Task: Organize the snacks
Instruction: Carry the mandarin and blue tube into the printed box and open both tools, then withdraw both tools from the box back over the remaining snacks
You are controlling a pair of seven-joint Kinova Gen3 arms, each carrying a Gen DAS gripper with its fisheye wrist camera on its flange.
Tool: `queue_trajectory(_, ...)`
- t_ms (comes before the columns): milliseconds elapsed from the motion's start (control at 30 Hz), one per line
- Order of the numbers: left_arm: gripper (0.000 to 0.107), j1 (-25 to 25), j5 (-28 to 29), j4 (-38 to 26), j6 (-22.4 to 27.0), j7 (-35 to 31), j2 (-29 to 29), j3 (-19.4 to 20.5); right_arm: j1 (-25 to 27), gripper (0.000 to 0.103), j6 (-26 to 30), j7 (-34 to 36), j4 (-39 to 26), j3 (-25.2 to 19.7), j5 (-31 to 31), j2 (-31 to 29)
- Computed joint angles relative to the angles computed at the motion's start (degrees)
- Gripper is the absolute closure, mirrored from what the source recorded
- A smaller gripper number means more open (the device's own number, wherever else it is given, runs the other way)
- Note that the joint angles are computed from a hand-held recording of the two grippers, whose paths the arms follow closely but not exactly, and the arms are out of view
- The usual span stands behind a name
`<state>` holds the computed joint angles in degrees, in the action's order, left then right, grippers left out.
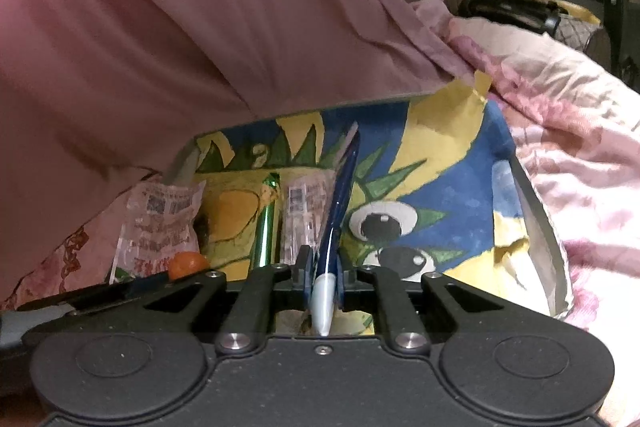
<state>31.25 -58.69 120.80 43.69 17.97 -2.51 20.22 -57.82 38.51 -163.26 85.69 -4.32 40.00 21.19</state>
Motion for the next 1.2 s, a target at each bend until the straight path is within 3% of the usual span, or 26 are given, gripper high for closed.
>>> queue_trajectory(167,0.07,0.1,0.4,-0.2,0.2,-0.5,0.1,0.0,0.1,0.081,0.2,0.7,0.1,-0.2,-0.1,0.0)
queue_trajectory(433,0.05,-0.5,1.3,-0.2,-0.4,0.3,-1.3,0.2,-0.1,0.07,1.7,0.5,0.0,-0.3,0.6,-0.6)
queue_trajectory(567,0.036,-0.8,0.6,-0.6,1.6,1.9,-2.0,1.7,-0.5,0.059,2.7,-1.7,0.8,-0.2,1.8,-2.0)
queue_trajectory(633,0.025,-0.5,-0.3,-0.9,3.8,3.4,-2.1,2.7,-0.8,0.055,3.1,-3.3,1.8,-0.4,3.4,-3.0)
queue_trajectory(833,0.01,1.1,-2.3,-2.0,10.2,6.8,-3.5,5.2,-1.9,0.038,5.7,-9.8,5.1,-2.5,11.1,-7.0)
queue_trajectory(1067,0.005,5.2,-3.5,-4.4,23.8,10.7,-3.3,9.7,-2.0,0.012,9.2,-17.1,8.9,-7.1,19.8,-11.3)
queue_trajectory(1200,0.005,8.5,-1.6,-6.4,30.4,9.4,-3.2,10.7,-1.5,0.004,11.4,-20.2,11.8,-10.5,22.8,-14.2)
